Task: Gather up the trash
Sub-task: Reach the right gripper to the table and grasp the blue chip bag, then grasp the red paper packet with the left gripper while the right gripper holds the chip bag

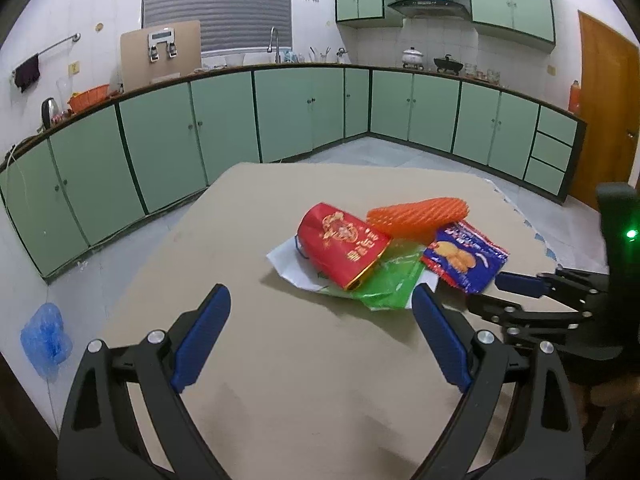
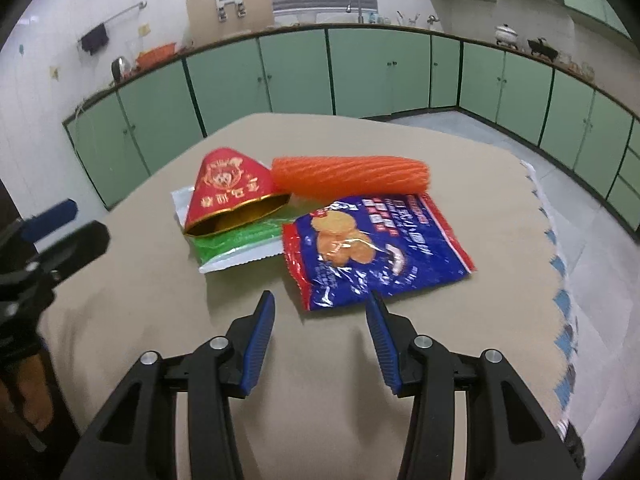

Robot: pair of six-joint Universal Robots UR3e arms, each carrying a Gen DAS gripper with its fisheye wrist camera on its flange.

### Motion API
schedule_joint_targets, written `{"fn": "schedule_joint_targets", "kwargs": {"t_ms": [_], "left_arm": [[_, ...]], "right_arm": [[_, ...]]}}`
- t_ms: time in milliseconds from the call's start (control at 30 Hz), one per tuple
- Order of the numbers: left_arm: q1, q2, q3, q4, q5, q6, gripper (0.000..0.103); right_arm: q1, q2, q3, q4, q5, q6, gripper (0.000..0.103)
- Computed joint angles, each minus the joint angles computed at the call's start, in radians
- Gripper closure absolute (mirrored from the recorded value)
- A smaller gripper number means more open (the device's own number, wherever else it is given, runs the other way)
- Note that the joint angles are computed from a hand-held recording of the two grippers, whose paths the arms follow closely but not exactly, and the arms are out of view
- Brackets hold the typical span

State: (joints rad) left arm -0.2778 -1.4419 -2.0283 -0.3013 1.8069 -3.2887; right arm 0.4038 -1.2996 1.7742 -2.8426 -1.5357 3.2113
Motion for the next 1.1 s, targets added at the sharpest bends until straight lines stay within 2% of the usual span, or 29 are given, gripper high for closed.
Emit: {"fn": "schedule_joint_targets", "kwargs": {"t_ms": [100,133,167,233,267,300,467,633,767,900,1100], "left_arm": [[0.031,0.018,-0.017,0.0,-0.025,-0.001,0.014],[0.039,0.023,-0.018,-0.004,-0.034,-0.002,0.014],[0.043,0.028,-0.022,-0.004,-0.038,-0.003,0.014],[0.041,0.025,-0.018,-0.007,-0.041,-0.004,0.014],[0.035,0.02,-0.015,-0.007,-0.04,-0.004,0.014],[0.028,0.016,-0.013,-0.006,-0.037,-0.004,0.014],[-0.008,-0.002,0.0,-0.004,-0.03,-0.001,0.019],[-0.039,-0.049,0.038,-0.014,-0.047,-0.01,0.024],[-0.092,-0.127,0.095,-0.006,-0.016,-0.008,0.024],[-0.15,-0.225,0.165,0.007,0.031,0.001,0.024],[-0.182,-0.329,0.247,0.001,0.053,0.024,0.029]], "right_arm": [[0.023,0.061,-0.072,0.051,-0.038,-0.014,0.056],[0.02,0.076,-0.097,0.085,-0.033,-0.018,0.059],[0.016,0.078,-0.1,0.093,-0.029,-0.015,0.067],[0.004,0.074,-0.098,0.096,-0.021,-0.007,0.094],[-0.002,0.069,-0.089,0.092,-0.013,-0.007,0.101],[-0.012,0.056,-0.068,0.078,-0.002,0.0,0.102],[-0.061,-0.06,0.08,0.005,0.064,0.011,0.103],[-0.108,-0.194,0.17,0.002,0.107,0.01,0.103],[-0.148,-0.287,0.22,0.006,0.14,0.007,0.103],[-0.17,-0.326,0.247,-0.003,0.159,0.001,0.103],[-0.182,-0.325,0.234,0.017,0.169,-0.002,0.103]]}}
